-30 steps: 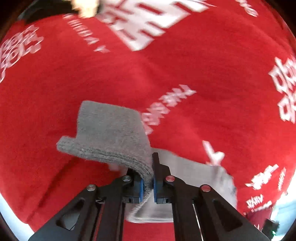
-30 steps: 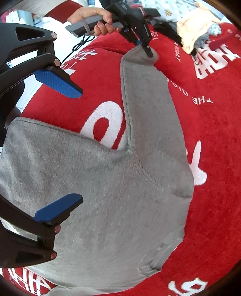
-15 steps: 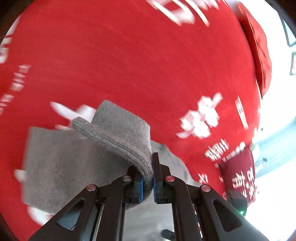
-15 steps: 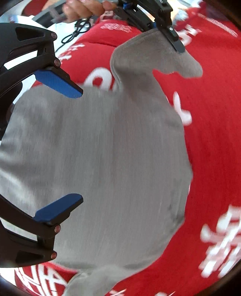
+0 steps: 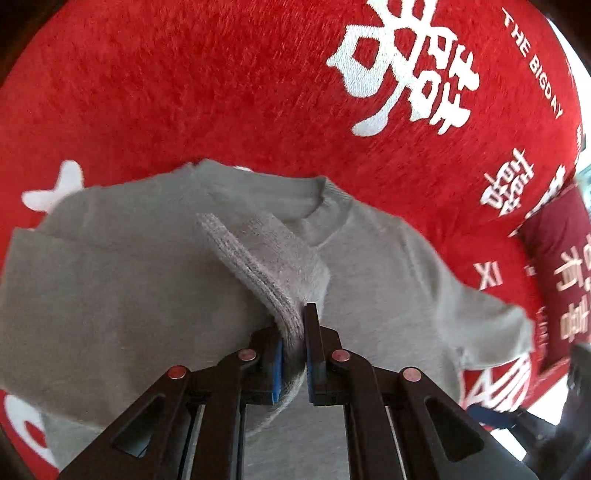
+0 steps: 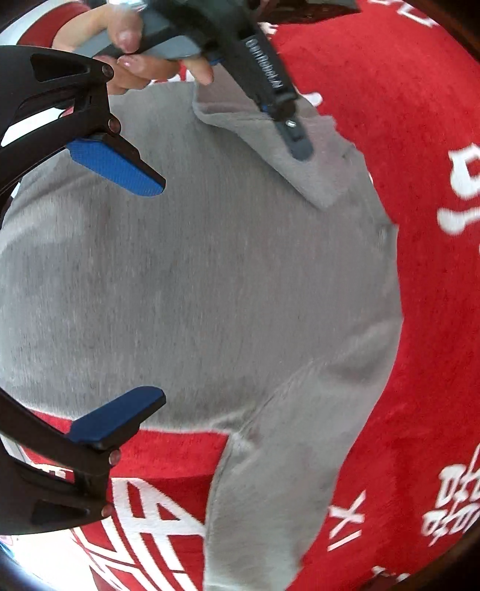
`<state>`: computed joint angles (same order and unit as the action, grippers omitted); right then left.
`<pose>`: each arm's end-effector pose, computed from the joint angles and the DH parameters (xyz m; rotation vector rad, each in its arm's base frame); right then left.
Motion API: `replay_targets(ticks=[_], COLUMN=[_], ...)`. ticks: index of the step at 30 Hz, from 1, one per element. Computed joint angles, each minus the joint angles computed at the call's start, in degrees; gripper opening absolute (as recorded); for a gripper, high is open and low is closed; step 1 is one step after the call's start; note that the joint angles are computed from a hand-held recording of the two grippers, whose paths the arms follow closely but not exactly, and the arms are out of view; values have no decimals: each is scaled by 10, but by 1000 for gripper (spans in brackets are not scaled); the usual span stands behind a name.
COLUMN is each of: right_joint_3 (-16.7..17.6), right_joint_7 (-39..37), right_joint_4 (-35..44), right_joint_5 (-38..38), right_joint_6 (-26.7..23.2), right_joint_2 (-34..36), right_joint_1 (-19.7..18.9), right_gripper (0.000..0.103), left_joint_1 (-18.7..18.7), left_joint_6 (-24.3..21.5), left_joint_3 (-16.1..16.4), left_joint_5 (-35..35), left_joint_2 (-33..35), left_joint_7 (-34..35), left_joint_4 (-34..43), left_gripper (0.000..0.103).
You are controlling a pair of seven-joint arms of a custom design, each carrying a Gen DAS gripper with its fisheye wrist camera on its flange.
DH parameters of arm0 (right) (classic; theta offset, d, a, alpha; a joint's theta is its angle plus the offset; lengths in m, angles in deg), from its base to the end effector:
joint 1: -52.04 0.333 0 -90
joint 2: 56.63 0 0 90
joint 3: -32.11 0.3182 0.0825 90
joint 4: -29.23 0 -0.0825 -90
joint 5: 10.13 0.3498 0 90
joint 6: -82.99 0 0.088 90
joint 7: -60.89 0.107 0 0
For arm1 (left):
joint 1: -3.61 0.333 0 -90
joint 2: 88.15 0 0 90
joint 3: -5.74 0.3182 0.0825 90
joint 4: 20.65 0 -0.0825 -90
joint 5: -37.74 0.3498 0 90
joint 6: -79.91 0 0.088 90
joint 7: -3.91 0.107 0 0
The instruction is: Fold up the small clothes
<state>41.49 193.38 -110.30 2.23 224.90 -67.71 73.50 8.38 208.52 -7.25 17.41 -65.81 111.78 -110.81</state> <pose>0.3909 0.2343 0.4234 -1.6483 2.3741 0.1242 0.6606 -0.0827 0.4680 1.8598 -2.3767 0.7382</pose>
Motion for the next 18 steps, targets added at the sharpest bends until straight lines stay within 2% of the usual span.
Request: replay_targets(ticks=[1,2,3,7,12,15,18], right_joint_3=[-2,-2,-1,2,8,3,-12], right_joint_7=[-3,-2,-2,-2,3,15,19], right_joint_4=[-3,0,6,42,125,206,283], right_joint_5=[0,-3,-7,-28,-88,-159,-224], right_joint_6=[3,3,2,14,19,-17,-66], right_joint_2=[-1,0,4,29,97,159,217], right_joint_1=[-1,-3,-4,-1,14,34,64], right_gripper=[103,103,103,103,103,103,103], left_joint_1=[-4,-5,-3,14,29,45,60], left_joint_6=[9,23,42,50,69,31,7], left_joint_3=[7,12,16,37,90,109,109], left_joint_5=[17,26,32,58,173,223,236], left_joint_2=[-13,-24,-37,-70,-94,-80,-56], left_joint_7=[-5,-8,-7,9,-52,-100,-120], left_joint_4=[-10,-20,-33,-49,-78,-70,-61], left_gripper=[54,86,90,90,90,90,90])
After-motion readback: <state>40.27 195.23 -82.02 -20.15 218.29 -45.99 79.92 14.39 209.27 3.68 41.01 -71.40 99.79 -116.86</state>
